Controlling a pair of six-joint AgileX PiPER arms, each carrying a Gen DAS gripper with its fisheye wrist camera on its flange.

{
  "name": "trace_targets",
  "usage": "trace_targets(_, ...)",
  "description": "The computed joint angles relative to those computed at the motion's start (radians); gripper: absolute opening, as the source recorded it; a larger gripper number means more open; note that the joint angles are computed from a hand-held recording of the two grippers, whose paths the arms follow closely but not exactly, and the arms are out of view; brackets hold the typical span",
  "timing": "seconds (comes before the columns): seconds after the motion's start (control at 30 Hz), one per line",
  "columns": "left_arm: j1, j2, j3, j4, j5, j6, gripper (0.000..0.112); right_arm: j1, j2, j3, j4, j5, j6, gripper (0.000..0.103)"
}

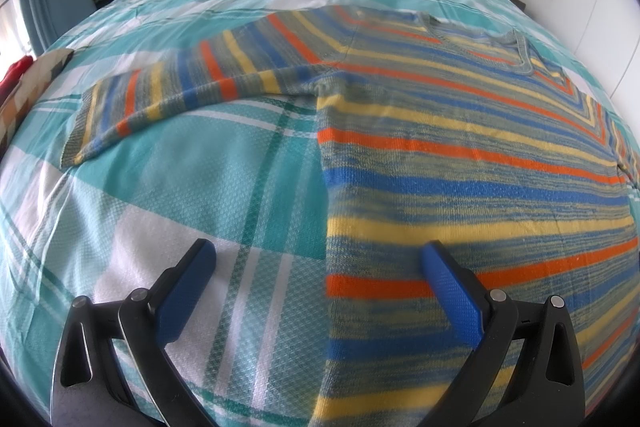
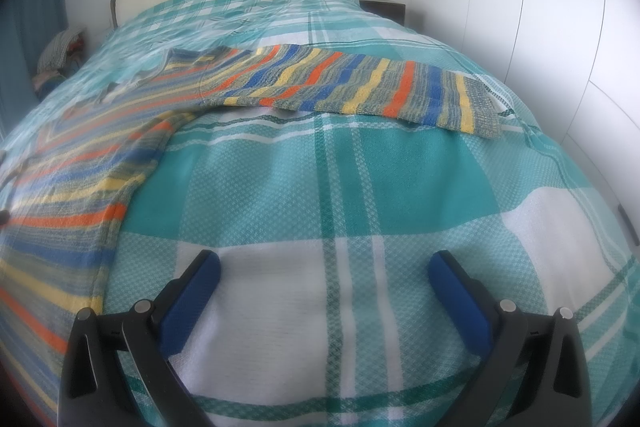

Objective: Fold small clothes

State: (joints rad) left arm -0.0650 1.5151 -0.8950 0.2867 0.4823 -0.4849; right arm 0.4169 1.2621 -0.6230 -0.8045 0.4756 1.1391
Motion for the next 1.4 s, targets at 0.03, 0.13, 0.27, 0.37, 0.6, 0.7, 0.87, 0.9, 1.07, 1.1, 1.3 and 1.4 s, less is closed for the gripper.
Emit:
trace_targets(0.03, 0.000, 0.000, 0.000, 0.000, 0.000, 0.000, 0.102, 0.000, 0.000, 0.000, 0.000, 0.000, 0.000, 0.103)
trace_targets(0.13, -0.003, 0.000, -0.002, 0.004, 0.003, -0.005, 0.102, 0.000, 0.000, 0.000, -0.001, 0.000, 0.000, 0.103)
trace_targets(0.27, -0.002, -0.004, 0.005, 0.011, -0.002, -0.008, 0.102, 0.000, 0.000, 0.001, -0.002, -0.001, 0.001, 0.103)
trace_targets(0.37, -0.002, -0.009, 0.009, 0.020, -0.004, -0.014, 0.102, 0.000, 0.000, 0.001, -0.002, -0.001, 0.002, 0.103)
trace_targets(0.6, -0.025, -0.055, 0.040, 0.103, -0.027, -0.087, 0.102, 0.000, 0.001, 0.001, -0.003, -0.001, 0.003, 0.103)
trace_targets(0.7, -0.041, -0.078, 0.056, 0.168, -0.043, -0.146, 0.102, 0.000, 0.000, 0.001, -0.002, 0.000, 0.001, 0.103)
trace_targets(0.87, -0.056, -0.112, 0.077, 0.265, -0.064, -0.229, 0.102, 0.000, -0.001, 0.001, -0.001, 0.001, 0.000, 0.103)
trace_targets(0.9, -0.056, -0.118, 0.080, 0.275, -0.068, -0.238, 0.102, 0.001, -0.001, 0.001, -0.002, 0.001, 0.001, 0.103)
trace_targets(1.07, -0.055, -0.142, 0.093, 0.315, -0.092, -0.281, 0.102, 0.001, -0.001, 0.001, -0.002, 0.001, 0.001, 0.103)
trace_targets(1.1, -0.052, -0.147, 0.096, 0.318, -0.098, -0.285, 0.102, 0.001, -0.001, 0.001, -0.002, 0.001, 0.001, 0.103)
trace_targets(1.3, -0.047, -0.161, 0.103, 0.345, -0.117, -0.319, 0.102, 0.002, 0.000, 0.000, -0.003, 0.002, 0.002, 0.103)
trace_targets(1.4, -0.049, -0.162, 0.103, 0.355, -0.118, -0.334, 0.102, 0.002, -0.001, 0.000, -0.001, 0.002, 0.001, 0.103)
